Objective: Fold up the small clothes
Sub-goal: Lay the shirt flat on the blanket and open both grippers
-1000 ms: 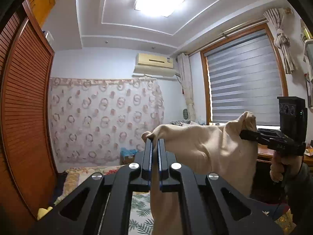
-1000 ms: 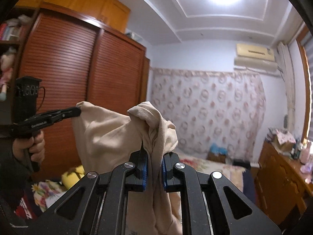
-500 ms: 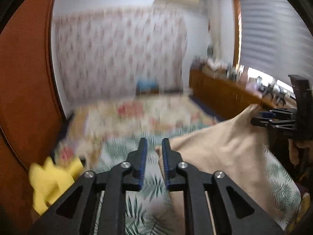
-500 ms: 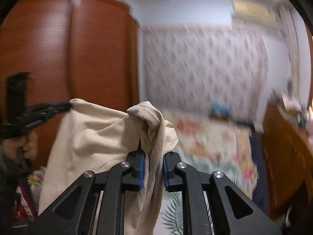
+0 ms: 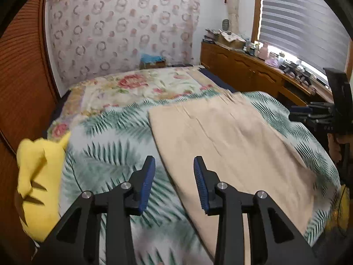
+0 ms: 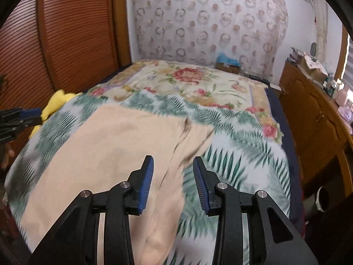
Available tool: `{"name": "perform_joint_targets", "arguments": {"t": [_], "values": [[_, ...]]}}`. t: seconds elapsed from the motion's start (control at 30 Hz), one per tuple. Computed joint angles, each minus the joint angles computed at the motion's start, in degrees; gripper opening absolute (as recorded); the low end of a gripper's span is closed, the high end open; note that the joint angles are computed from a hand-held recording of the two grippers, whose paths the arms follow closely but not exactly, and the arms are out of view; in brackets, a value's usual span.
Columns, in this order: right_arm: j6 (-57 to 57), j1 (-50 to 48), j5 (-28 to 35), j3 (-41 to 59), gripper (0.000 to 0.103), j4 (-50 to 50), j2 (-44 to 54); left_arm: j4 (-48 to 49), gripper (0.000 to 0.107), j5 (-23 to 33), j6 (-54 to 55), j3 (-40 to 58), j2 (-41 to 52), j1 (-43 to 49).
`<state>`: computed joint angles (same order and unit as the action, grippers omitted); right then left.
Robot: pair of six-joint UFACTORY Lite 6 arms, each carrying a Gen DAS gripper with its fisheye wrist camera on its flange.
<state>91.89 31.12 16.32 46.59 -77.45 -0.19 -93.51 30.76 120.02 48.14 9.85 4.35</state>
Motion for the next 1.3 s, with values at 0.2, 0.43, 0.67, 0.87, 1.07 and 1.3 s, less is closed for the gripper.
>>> {"name": "perform_joint_targets", "arguments": {"t": [0.2, 0.43, 0.67, 0.87, 1.07, 1.3], "values": [[18.0, 12.2, 3.8, -14.1, 0.037, -7.6, -7.7, -2.0, 0.036, 1.6, 5.3, -11.8, -5.4, 1.2], [35.5, 22.9, 7.1, -23.9, 0.037, -10.2, -11.9, -2.9, 0.036, 3.8, 8.5, -21.1, -7.8, 4.1], [40.8, 28.7, 9.8, -27.1, 0.05, -8.0, -13.9, -1.2, 0.036, 5.1, 9.4, -28.2, -12.4, 8.4], [45.2, 33.3, 11.2, -24.8, 0.051, -8.0, -9.0, 0.0, 0.036, 5.7, 9.3, -30.7, -14.7, 10.3], [45.2, 36.3, 12.2, -22.3, 0.051, -7.2, -4.8, 6.1, 0.036, 8.5, 5.7, -32.1, -16.1, 14.3], [48.6, 37.2, 11.8, -21.3, 0.036, -11.3, -2.9, 12.2, 0.036, 12.8, 3.3, -33.0, -16.5, 17.2]]}}
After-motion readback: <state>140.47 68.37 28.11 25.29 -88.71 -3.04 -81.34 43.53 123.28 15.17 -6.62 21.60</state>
